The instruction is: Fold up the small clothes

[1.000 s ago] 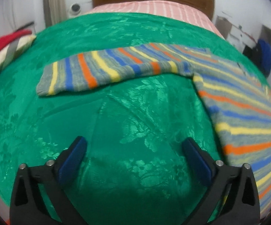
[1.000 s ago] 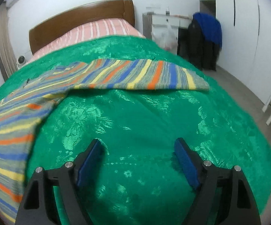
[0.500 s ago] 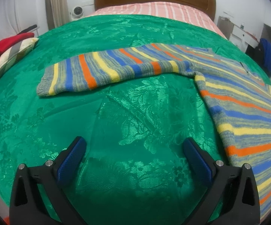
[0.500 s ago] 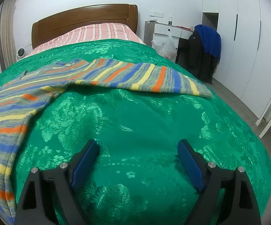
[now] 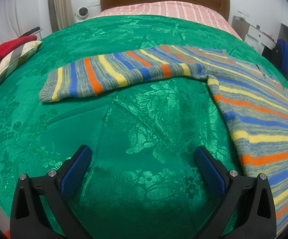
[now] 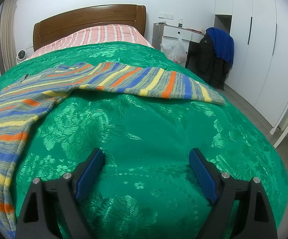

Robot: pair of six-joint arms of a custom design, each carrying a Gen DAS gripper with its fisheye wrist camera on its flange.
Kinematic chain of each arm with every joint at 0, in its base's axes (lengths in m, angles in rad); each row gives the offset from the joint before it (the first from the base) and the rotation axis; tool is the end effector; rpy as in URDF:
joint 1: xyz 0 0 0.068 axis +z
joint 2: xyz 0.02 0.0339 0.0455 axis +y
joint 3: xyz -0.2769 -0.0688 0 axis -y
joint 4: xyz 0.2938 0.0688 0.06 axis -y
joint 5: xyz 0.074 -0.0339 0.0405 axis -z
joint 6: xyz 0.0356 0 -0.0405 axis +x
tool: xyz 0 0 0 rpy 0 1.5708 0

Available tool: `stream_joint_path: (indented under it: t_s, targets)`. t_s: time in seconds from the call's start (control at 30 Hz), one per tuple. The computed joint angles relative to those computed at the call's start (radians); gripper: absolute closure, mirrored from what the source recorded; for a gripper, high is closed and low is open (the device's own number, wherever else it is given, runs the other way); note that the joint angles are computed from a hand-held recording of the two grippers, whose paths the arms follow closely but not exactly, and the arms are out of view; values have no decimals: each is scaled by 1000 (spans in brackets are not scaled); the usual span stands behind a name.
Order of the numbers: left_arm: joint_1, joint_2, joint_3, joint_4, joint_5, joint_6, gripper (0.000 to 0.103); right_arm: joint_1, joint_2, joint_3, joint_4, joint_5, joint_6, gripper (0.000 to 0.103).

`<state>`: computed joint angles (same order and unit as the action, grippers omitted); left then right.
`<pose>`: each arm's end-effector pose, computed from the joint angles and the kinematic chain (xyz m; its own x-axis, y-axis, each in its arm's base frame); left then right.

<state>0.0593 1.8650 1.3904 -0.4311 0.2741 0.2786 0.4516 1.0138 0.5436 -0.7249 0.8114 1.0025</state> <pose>0.4556 0.0174 0.2124 -0.7250 0.2222 -0.6519 0.3215 0.9463 -0.0351 0.1902 0.0636 0.1773 -0.5019 0.4015 -0.7661 0.6726 0.7381 -0.0539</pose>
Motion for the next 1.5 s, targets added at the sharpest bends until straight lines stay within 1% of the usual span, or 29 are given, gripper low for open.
stream_joint_path:
  t_s: [1.5]
  targets:
    - [0,-5,-12,18,-9,8,0,10,18,7,-5,9,14,15]
